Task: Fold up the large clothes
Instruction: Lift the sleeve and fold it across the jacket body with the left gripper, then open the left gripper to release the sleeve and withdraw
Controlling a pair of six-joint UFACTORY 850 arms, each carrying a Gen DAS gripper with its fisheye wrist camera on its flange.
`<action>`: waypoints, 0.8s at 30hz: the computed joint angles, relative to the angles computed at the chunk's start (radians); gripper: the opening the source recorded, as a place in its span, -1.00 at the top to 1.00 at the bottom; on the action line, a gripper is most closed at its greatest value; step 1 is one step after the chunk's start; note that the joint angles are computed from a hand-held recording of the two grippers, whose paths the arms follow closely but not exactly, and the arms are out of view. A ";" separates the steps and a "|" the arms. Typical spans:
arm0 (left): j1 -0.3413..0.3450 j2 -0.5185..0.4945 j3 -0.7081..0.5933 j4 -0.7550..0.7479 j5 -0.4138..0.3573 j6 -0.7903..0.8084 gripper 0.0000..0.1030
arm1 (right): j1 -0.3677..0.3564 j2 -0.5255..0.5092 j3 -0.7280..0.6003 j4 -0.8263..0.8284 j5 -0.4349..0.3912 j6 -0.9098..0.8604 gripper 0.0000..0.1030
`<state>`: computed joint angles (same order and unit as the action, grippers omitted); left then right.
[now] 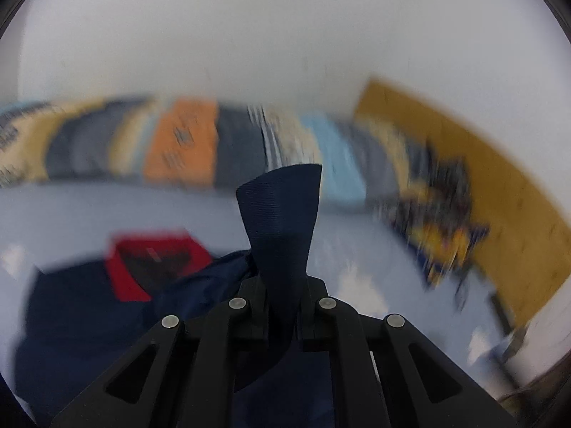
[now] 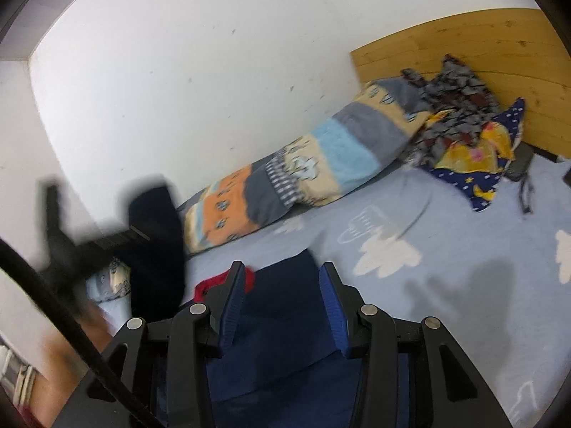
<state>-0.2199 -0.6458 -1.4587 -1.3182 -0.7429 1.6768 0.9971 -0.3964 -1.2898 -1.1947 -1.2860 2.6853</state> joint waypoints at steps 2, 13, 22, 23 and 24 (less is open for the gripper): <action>-0.043 -0.049 0.030 -0.010 0.079 0.060 0.84 | 0.000 0.017 0.020 0.003 0.000 0.011 0.08; -0.051 -0.066 0.166 0.059 0.061 0.235 -0.46 | -0.008 0.001 -0.001 -0.008 0.015 -0.023 0.08; 0.158 -0.024 0.105 -0.051 0.035 0.370 -0.64 | -0.022 -0.030 -0.031 -0.020 0.071 -0.057 0.07; 0.184 -0.045 0.077 -0.052 0.060 0.360 -0.64 | -0.023 -0.036 -0.038 -0.020 0.075 -0.068 0.06; 0.211 -0.069 0.049 -0.062 0.098 0.361 -0.64 | -0.024 -0.039 -0.042 -0.019 0.080 -0.074 0.05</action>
